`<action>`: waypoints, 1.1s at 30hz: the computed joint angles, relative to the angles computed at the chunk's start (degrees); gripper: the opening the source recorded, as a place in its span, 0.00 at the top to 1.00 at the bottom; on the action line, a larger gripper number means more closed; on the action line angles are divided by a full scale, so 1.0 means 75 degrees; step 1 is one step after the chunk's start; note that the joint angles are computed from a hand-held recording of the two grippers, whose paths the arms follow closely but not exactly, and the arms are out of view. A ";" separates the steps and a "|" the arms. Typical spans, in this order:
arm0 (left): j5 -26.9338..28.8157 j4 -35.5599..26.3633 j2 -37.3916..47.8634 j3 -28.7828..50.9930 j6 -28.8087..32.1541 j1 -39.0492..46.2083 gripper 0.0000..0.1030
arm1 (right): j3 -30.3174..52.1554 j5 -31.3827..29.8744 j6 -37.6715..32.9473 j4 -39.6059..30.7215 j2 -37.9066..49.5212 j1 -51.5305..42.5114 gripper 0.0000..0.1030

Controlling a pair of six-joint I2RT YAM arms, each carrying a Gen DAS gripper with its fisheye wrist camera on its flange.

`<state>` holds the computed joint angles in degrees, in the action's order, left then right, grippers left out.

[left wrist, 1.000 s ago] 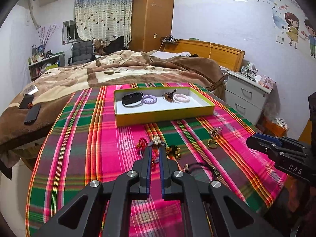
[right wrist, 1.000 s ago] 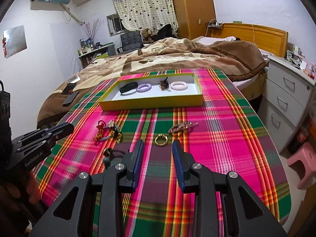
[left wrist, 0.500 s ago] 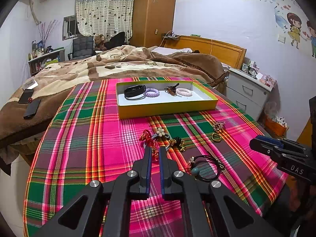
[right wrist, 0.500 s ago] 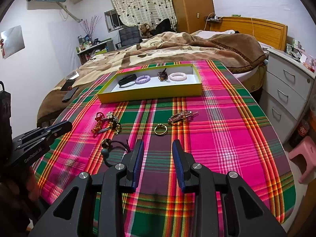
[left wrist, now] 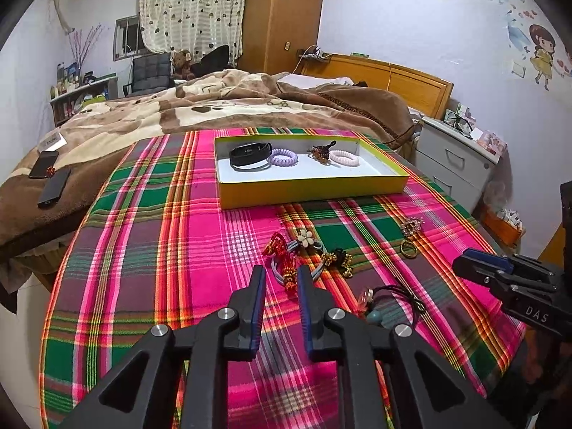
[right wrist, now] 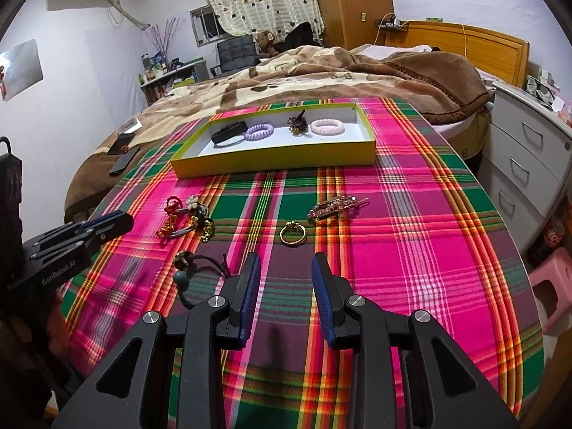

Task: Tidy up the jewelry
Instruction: 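Move the left tool to the red tassel clip while the right tool approaches the gold ring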

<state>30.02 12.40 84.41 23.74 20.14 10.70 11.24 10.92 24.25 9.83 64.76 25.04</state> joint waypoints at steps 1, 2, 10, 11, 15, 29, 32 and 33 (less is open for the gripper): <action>0.0007 -0.0045 0.0085 0.0076 -0.0007 -0.0016 0.84 | 0.0025 -0.0054 -0.0034 0.0062 0.0105 -0.0061 0.70; -0.0009 -0.0091 0.0176 0.0162 -0.0021 -0.0048 0.84 | 0.0072 -0.0106 -0.0071 0.0125 0.0239 -0.0119 0.70; 0.0018 -0.0325 0.0856 0.0747 -0.0210 -0.0309 0.83 | 0.0478 -0.0468 -0.0409 0.0480 0.1125 -0.0637 0.70; 0.0037 -0.0355 0.0919 0.0801 -0.0206 -0.0329 0.83 | 0.0544 -0.0536 -0.0473 0.0523 0.1255 -0.0715 0.70; -0.0191 -0.0273 0.1218 0.1092 -0.0355 -0.0529 0.83 | 0.0801 -0.0719 -0.0676 0.0627 0.1708 -0.0920 0.70; -0.0594 -0.0804 0.2232 0.2108 -0.0375 -0.0907 0.83 | 0.1558 -0.1700 -0.1034 0.0651 0.3025 -0.1668 0.70; -0.0682 -0.0771 0.2305 0.2170 -0.0446 -0.0953 0.83 | 0.1691 -0.1643 -0.1118 0.0526 0.3093 -0.1677 0.70; -0.0734 -0.0762 0.2319 0.2181 -0.0453 -0.0976 0.83 | 0.1754 -0.1627 -0.1142 0.0485 0.3157 -0.1674 0.70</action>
